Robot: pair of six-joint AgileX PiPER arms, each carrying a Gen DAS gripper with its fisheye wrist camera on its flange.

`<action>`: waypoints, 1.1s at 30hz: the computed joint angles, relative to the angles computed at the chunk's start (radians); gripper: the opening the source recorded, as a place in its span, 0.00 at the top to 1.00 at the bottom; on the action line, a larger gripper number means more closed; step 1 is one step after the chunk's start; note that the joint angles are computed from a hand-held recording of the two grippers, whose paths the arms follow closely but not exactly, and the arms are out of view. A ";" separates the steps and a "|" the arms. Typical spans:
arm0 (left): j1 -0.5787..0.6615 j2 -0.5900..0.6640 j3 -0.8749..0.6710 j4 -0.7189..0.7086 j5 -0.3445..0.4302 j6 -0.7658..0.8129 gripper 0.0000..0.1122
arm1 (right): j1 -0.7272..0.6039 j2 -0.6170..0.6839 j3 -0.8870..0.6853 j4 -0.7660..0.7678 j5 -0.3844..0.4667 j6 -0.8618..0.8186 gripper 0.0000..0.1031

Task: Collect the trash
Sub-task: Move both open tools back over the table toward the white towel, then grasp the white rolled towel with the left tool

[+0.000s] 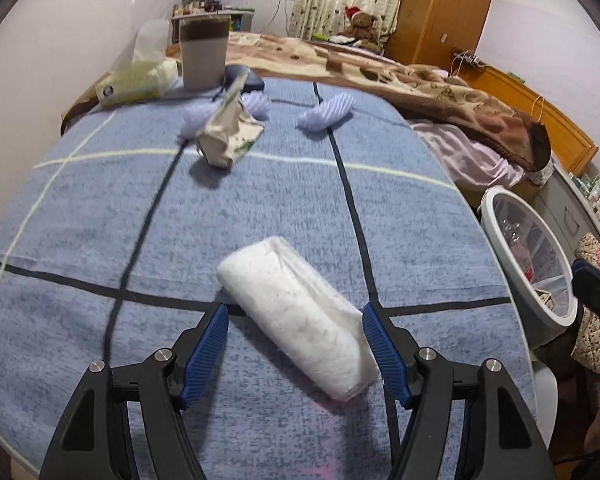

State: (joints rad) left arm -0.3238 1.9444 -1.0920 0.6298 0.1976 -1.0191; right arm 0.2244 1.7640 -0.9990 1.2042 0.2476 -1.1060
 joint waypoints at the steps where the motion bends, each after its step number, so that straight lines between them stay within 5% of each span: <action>1: -0.003 0.013 -0.011 -0.024 0.006 0.021 0.38 | -0.001 0.005 -0.006 -0.005 0.001 0.006 0.33; 6: -0.021 0.050 -0.045 0.067 0.024 -0.068 0.39 | -0.001 0.018 -0.019 -0.036 0.003 0.040 0.33; 14: -0.021 0.039 -0.046 0.016 0.009 0.017 0.74 | 0.011 0.028 -0.038 -0.091 -0.010 0.099 0.33; 18: -0.018 0.022 -0.036 -0.011 0.007 0.057 0.78 | 0.020 0.025 -0.042 -0.139 -0.020 0.150 0.33; 33: 0.073 -0.087 0.080 0.275 -0.084 -0.196 0.80 | 0.097 0.092 -0.166 -0.358 -0.002 0.378 0.38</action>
